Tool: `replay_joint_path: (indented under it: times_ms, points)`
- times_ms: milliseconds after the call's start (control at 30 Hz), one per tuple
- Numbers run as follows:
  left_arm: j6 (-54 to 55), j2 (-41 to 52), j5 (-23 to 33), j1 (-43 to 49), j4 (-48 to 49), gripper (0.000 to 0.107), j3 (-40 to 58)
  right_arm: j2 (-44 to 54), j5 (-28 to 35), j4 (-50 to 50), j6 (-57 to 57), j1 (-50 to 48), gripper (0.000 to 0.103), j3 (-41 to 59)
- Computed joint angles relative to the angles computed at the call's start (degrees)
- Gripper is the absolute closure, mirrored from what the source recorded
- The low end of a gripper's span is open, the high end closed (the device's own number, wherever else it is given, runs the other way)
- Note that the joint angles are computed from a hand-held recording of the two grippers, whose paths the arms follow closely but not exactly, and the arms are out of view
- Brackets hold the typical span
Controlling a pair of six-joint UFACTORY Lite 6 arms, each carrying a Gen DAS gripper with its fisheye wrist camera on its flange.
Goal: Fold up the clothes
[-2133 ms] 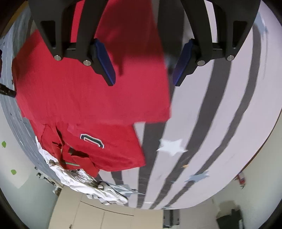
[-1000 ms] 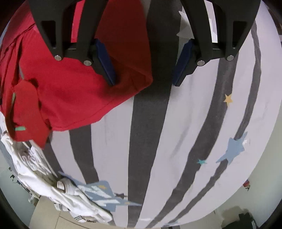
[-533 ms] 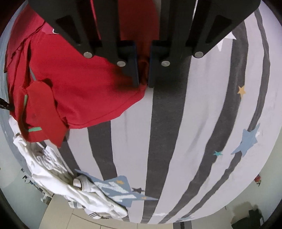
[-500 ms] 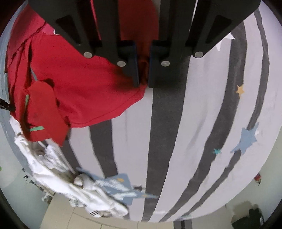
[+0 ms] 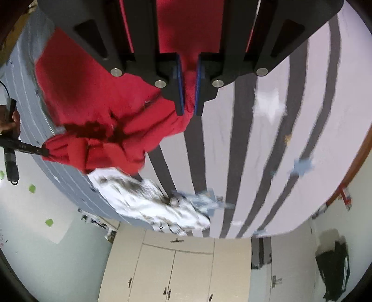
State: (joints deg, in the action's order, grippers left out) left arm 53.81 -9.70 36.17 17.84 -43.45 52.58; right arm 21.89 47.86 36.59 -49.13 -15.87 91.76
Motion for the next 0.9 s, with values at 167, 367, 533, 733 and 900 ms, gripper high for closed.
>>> replay_joint_path:
  times_ms: [167, 367, 533, 733, 900]
  points:
    - [-1.21, -14.06, 3.07, 3.37, 6.62, 0.1, -18.16, -15.85, 3.7, -0.6, -6.61, -8.25, 0.096, -23.94]
    - [-10.66, -14.21, 4.28, 5.08, 14.48, 0.085, -20.24, -18.99, 2.19, -7.1, -7.14, -9.5, 0.088, -36.45]
    - [-16.35, -24.57, 15.25, 11.91, 16.42, 0.072, -17.72, -23.54, 8.58, -8.61, -4.57, -12.19, 0.08, -34.14]
    - [-35.1, -20.6, 3.76, -12.47, 18.71, 0.064, -14.43, -29.07, 9.06, -4.14, -2.67, -4.94, 0.057, -31.14]
    - [-46.49, -4.46, -9.2, -30.3, 19.83, 0.062, -6.47, -24.37, -0.59, -0.85, 5.77, 11.12, 0.056, -28.62]
